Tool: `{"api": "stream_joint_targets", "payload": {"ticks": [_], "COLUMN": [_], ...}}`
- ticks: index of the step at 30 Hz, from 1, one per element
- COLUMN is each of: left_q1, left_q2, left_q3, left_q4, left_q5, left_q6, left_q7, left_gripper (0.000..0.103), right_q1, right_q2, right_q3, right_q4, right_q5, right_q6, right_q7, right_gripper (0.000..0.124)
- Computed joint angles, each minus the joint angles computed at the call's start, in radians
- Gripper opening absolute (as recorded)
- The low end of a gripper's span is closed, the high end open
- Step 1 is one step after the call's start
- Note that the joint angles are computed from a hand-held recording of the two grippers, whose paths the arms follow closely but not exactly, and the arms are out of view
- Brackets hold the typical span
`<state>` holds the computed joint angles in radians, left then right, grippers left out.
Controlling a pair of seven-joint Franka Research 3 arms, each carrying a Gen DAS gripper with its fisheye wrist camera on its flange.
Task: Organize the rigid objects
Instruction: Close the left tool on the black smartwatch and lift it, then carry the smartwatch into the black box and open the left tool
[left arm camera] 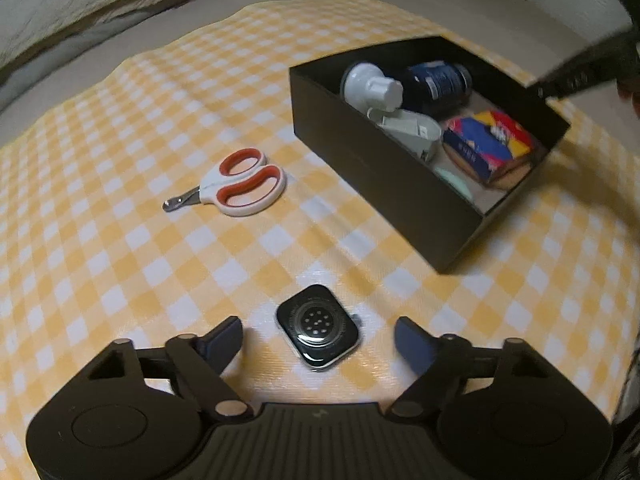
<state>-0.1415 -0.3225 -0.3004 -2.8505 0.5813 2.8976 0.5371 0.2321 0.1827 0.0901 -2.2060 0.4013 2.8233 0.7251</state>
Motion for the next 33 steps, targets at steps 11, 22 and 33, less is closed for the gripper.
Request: {"api": "stream_joint_targets", "payload": {"ticks": [11,22,33], "left_q1": [0.079,0.098,0.153], "left_q2": [0.023,-0.014,-0.061], "left_q3": [-0.023,-0.048,-0.098], "left_q4": [-0.017,-0.019,0.036], "left_q5": [0.1,0.093,0.121], "left_q6": [0.113,0.104,0.136], "left_q7": [-0.025,-0.08,-0.122], "left_gripper": [0.051,0.05,0.05], "right_q1": [0.0,0.002,0.004], "right_q2": [-0.001,0.0,0.003], "right_q3": [0.001,-0.002,-0.004], "right_q4": [-0.001,0.0,0.003], "right_q5": [0.0,-0.008,-0.02], "right_q6": [-0.003,-0.002,-0.006], "right_q7": [-0.017,-0.015,-0.009], "right_gripper": [0.014,0.014,0.014]}}
